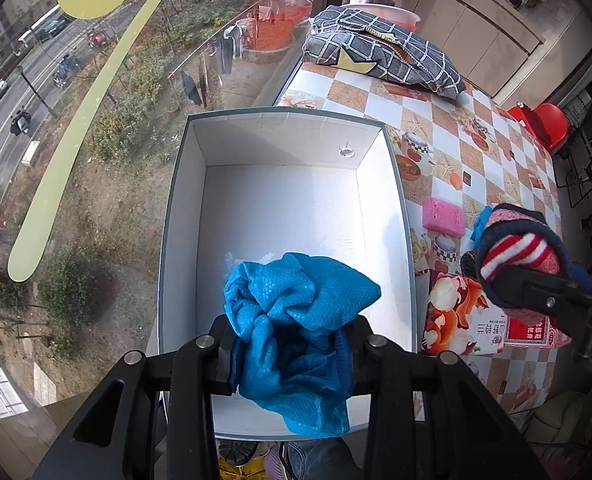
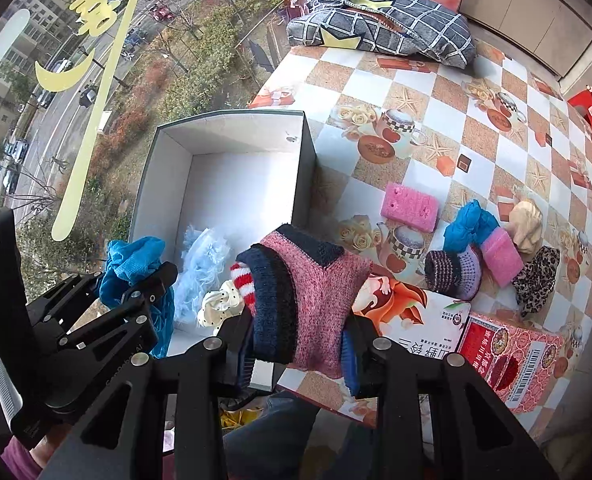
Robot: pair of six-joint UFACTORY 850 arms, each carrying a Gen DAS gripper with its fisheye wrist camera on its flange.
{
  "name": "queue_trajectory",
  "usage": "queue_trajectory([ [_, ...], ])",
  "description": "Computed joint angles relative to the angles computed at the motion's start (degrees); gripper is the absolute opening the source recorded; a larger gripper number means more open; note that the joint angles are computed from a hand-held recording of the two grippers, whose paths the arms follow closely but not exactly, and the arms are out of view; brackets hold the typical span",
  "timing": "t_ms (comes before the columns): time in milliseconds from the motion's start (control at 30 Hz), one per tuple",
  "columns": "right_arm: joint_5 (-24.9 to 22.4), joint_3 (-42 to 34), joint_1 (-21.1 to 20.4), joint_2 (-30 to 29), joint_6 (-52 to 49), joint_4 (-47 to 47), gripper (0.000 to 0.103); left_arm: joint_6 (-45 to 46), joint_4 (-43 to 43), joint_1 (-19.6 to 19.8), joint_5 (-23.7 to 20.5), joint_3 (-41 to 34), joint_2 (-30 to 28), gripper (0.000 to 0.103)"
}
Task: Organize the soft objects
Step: 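Lower the blue cloth into the box with left tool while right tool lowers the pink knit hat, opening both, then withdraw both open tools from the box toward the items on the table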
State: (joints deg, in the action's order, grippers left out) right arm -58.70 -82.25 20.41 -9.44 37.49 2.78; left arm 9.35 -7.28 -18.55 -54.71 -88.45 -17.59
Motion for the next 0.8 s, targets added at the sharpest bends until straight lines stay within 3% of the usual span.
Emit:
queue_trajectory([
  [267,-0.7,-6.5,0.4,-5.7,-5.4,3.3,0.035,-2.2,1.2,1.2,-0.2,-0.9,-1.3,0.040],
  [367,-1.0,-8.0,0.5,-7.1,-7.2,4.3,0.035,-2.2,1.6,1.2,0.5,-0.9,-1.3,0.045],
  [433,-1.3,-9.0,0.5,-7.9,-7.9,4.7,0.036,-2.5,2.5,1.0,1.1,-0.8,-1.1,0.059],
  [500,-1.6,-10.0,0.5,-8.6,-8.3,5.2,0.046,-2.6,3.2,0.8,1.7,-0.5,-0.8,0.071],
  [567,-1.1,-10.2,0.4,-8.6,-8.4,5.5,0.067,-2.3,2.2,1.0,1.8,-0.4,-0.7,0.082],
  [700,-0.9,-10.3,-0.3,-8.3,-8.5,6.3,0.069,0.3,-2.8,1.8,0.9,-0.6,-0.9,0.085],
  [733,-1.1,-10.2,-0.5,-8.3,-8.2,6.4,0.070,0.1,-2.9,1.8,0.6,-0.7,-1.0,0.089],
  [800,-1.0,-9.3,-1.2,-7.7,-7.6,7.6,0.082,-0.2,-3.8,1.9,1.0,-0.6,-0.8,0.103],
])
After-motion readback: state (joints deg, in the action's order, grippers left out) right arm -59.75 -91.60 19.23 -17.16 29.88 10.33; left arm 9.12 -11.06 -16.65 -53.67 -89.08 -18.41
